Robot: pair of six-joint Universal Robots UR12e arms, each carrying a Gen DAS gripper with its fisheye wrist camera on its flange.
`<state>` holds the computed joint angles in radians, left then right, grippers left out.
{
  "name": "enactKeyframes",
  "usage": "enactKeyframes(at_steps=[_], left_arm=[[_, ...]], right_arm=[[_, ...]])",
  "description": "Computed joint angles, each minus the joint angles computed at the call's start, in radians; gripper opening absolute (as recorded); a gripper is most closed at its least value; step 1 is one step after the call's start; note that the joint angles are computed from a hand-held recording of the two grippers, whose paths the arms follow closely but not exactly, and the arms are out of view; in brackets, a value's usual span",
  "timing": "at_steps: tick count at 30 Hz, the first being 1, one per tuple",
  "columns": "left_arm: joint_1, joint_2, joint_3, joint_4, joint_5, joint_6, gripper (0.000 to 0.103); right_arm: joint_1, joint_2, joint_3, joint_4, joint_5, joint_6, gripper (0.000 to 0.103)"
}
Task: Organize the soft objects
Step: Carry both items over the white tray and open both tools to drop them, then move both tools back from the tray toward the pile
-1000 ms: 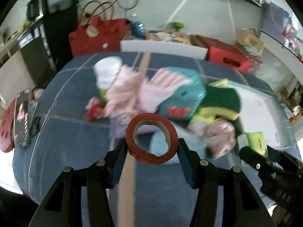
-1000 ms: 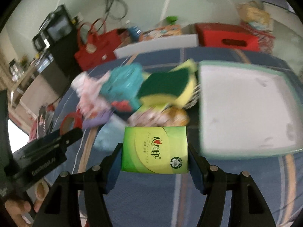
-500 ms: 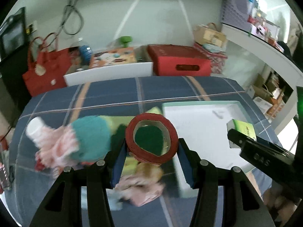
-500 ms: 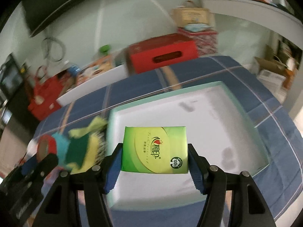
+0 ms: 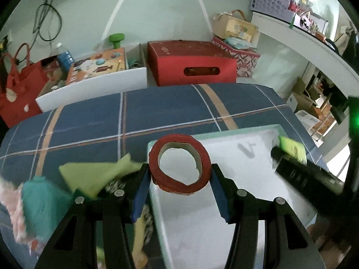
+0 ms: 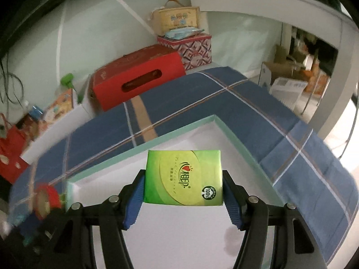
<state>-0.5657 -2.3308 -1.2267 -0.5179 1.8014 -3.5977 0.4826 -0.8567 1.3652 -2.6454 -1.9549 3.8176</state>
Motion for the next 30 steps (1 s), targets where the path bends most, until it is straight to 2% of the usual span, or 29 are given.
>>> enactKeyframes(at_steps=[2, 5, 8, 15, 17, 19, 21, 23, 27, 29, 30], left_arm=[[0.005, -0.016, 0.027, -0.023, -0.034, 0.024, 0.055], [0.006, -0.036, 0.06, -0.058, -0.03, 0.04, 0.055], [0.009, -0.046, 0.067, -0.05, -0.046, 0.023, 0.055], [-0.003, -0.049, 0.058, -0.032, -0.048, 0.006, 0.055], [-0.007, -0.05, 0.061, -0.033, -0.043, 0.003, 0.062], [-0.008, -0.046, 0.055, -0.023, -0.045, -0.006, 0.087], [-0.006, -0.04, 0.042, -0.001, -0.061, -0.015, 0.09], [-0.006, -0.036, 0.039, -0.005, -0.05, -0.027, 0.09], [-0.003, -0.017, 0.014, 0.003, -0.026, -0.068, 0.095], [-0.003, -0.003, -0.009, 0.02, -0.017, -0.076, 0.1], [-0.003, 0.006, -0.023, 0.03, -0.004, -0.084, 0.1]], right_arm=[[-0.002, 0.01, -0.013, 0.021, 0.004, 0.0, 0.067], [-0.002, 0.02, -0.024, 0.031, 0.016, -0.027, 0.067], [-0.005, 0.025, -0.023, 0.018, 0.03, -0.052, 0.067], [-0.015, -0.011, 0.037, -0.01, 0.055, -0.025, 0.067], [-0.019, -0.022, 0.055, -0.019, 0.076, -0.024, 0.068], [-0.025, -0.03, 0.068, -0.025, 0.091, -0.013, 0.07], [-0.028, -0.037, 0.078, -0.034, 0.097, -0.003, 0.073], [-0.028, -0.039, 0.08, -0.042, 0.098, -0.008, 0.082], [-0.02, -0.041, 0.078, -0.086, 0.108, -0.059, 0.089], [-0.014, -0.044, 0.079, -0.102, 0.088, -0.062, 0.102], [-0.01, -0.047, 0.083, -0.119, 0.072, -0.062, 0.103]])
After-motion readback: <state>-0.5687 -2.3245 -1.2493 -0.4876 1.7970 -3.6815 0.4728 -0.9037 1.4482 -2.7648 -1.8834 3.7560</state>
